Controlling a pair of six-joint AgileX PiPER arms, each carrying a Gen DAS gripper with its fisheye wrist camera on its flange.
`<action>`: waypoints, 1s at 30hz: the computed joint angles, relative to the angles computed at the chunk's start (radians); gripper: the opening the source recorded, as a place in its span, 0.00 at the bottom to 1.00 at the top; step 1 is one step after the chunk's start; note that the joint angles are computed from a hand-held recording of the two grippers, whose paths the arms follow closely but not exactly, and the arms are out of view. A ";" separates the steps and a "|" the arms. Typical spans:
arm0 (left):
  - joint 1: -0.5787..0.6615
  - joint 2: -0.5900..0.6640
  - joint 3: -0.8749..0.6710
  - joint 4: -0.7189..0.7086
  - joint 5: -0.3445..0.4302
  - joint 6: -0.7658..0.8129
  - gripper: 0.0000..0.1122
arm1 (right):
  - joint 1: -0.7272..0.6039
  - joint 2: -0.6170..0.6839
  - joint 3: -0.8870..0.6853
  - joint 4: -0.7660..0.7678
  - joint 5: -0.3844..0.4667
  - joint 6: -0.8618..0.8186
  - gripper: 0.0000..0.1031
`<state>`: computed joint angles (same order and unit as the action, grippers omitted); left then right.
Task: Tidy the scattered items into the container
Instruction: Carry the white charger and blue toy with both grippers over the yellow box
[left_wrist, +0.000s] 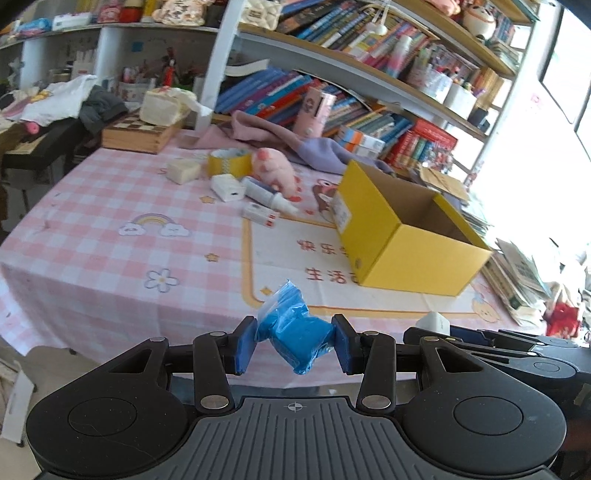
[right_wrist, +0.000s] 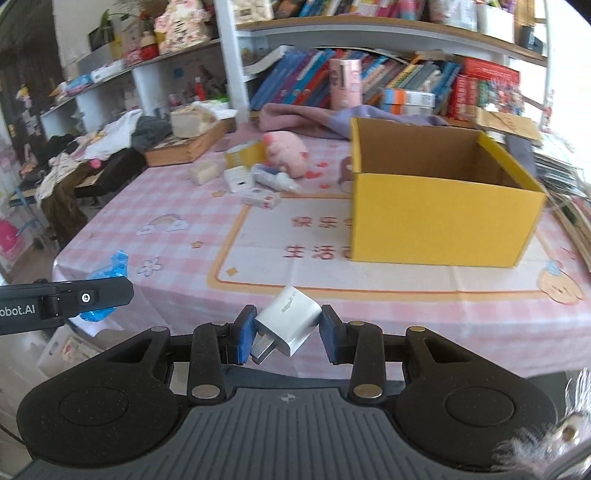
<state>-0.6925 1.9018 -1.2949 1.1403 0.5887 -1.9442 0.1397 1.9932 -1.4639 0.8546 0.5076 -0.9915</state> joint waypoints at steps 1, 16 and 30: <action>0.000 0.005 -0.005 -0.001 -0.014 0.005 0.38 | -0.005 -0.008 0.010 -0.012 -0.008 0.013 0.34; 0.019 0.099 -0.119 -0.103 -0.152 0.166 0.37 | -0.065 -0.046 0.077 -0.161 -0.059 0.185 0.34; 0.061 0.260 -0.400 -0.465 -0.205 0.664 0.37 | -0.115 -0.006 0.006 -0.335 -0.057 0.386 0.34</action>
<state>-0.6315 2.1618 -1.6947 0.6753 0.3833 -1.2800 0.0250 1.9869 -1.4584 0.5199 0.4508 -0.6054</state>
